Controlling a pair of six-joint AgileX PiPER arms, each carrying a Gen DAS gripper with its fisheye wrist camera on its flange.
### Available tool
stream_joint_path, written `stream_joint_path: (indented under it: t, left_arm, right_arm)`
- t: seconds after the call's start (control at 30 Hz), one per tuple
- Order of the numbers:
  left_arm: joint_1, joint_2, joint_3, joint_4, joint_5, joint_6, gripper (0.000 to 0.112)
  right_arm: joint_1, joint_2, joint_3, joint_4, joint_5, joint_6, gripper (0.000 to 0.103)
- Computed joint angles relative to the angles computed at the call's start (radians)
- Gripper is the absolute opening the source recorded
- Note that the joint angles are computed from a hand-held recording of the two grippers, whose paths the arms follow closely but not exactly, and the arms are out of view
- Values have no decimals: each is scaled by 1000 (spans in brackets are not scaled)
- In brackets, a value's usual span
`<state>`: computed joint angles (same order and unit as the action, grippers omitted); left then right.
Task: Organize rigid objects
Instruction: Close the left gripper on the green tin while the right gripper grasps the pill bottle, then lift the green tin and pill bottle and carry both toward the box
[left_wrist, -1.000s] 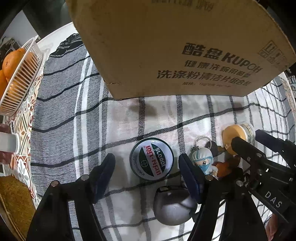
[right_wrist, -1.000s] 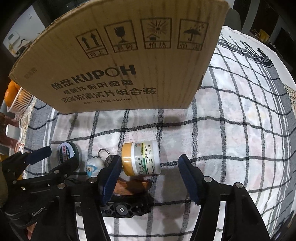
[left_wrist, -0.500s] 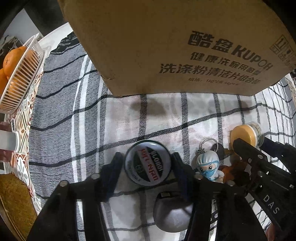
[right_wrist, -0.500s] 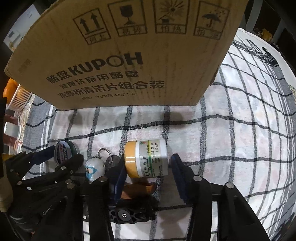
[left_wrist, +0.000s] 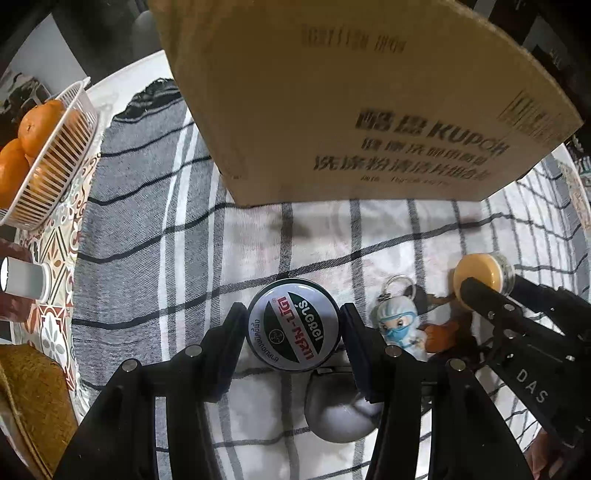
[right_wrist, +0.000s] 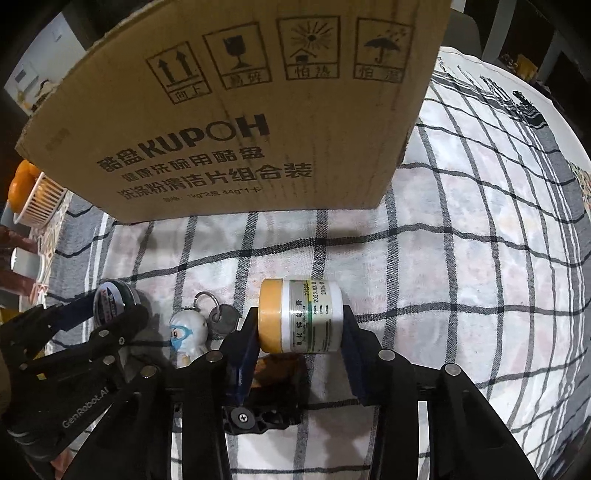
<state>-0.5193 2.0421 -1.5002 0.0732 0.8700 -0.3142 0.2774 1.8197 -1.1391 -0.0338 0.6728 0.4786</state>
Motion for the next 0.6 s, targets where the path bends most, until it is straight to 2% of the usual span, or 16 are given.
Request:
stream_joint_path:
  t: [0.37,0.6]
  left_arm:
    - [-15,-87,32,12,-7,0,51]
    - [-39,-136,11,37,1,-25,51]
  right_arm:
    - [-10,-138,60,-9,33,0,42]
    - [1,-185,68,-56,20,44,42]
